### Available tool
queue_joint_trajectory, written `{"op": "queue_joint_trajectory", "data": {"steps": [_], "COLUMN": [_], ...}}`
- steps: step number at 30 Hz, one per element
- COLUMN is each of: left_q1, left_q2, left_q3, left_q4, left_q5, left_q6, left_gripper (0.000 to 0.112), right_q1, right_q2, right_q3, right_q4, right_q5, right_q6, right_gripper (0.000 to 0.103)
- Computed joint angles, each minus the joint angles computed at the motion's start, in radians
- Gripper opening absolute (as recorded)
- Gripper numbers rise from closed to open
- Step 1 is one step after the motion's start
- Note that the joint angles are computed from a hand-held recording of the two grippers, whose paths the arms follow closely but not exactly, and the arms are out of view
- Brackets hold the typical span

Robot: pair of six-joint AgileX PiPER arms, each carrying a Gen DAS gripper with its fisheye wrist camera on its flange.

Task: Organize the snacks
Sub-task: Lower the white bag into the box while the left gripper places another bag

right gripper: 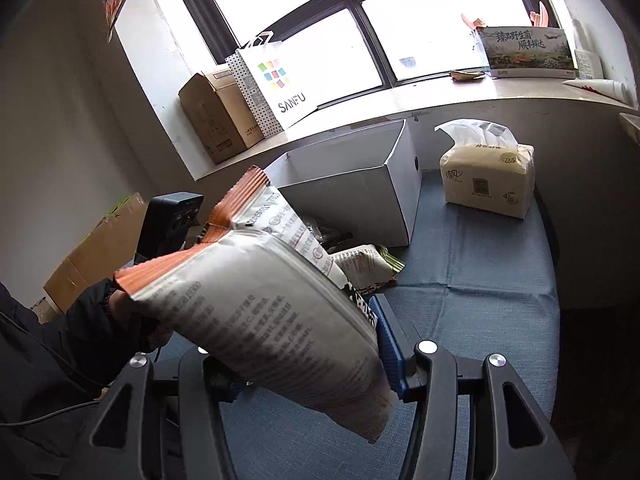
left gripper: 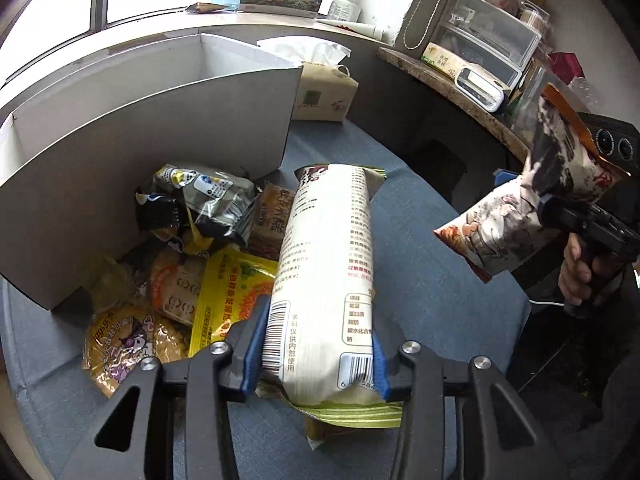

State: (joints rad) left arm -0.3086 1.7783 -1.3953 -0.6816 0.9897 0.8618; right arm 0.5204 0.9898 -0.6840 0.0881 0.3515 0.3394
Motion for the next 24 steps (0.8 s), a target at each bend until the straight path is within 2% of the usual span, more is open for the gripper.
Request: {"op": "queue_joint_trajectory", "data": {"steps": [5,8,11,13,15,17,19,21,24], "left_q1": [0.08,0.169,0.24,0.261,0.268,0.253,0.254,0.233,0.217], "left_q2": [-0.183,-0.259,-0.267,-0.236,-0.173,-0.101,-0.002,0.085,0.232], "left_q3": [0.145,0.159,0.101,0.031,-0.063,-0.17,-0.296,-0.411,-0.611], "left_q4": [-0.125,-0.221,-0.288,-0.31,-0.332,-0.268,-0.231,-0.133,-0.036], "left_q5": [-0.019,-0.033,-0.074,-0.108,-0.137,-0.203,-0.216,-0.246,-0.206], "left_q6": [0.073,0.081,0.057,0.014,-0.03,-0.14,-0.272,-0.41,-0.566], "left_gripper": [0.041,0.041,0.041,0.041,0.041,0.041,0.041,0.041,0.041], "right_q1": [-0.038,-0.099,-0.16,-0.183,-0.19,-0.2,-0.216,-0.235,-0.253], "right_q2": [0.029,0.079,0.2,0.304,0.424,0.555,0.677,0.8,0.966], "right_q3": [-0.058,-0.125,-0.263,-0.39,-0.554,-0.738,-0.906,-1.078,-1.319], "right_q4": [0.067,0.241,0.439,0.486,0.407,0.32,0.289,0.268,0.235], "right_q5": [-0.019,-0.028,0.001,0.043,0.098,0.171,0.234,0.314,0.443], "right_q6": [-0.068,-0.23,-0.406,-0.431,-0.341,-0.229,-0.18,-0.12,-0.041], "right_gripper": [0.058,0.058,0.058,0.058,0.058,0.058,0.058,0.058,0.058]}}
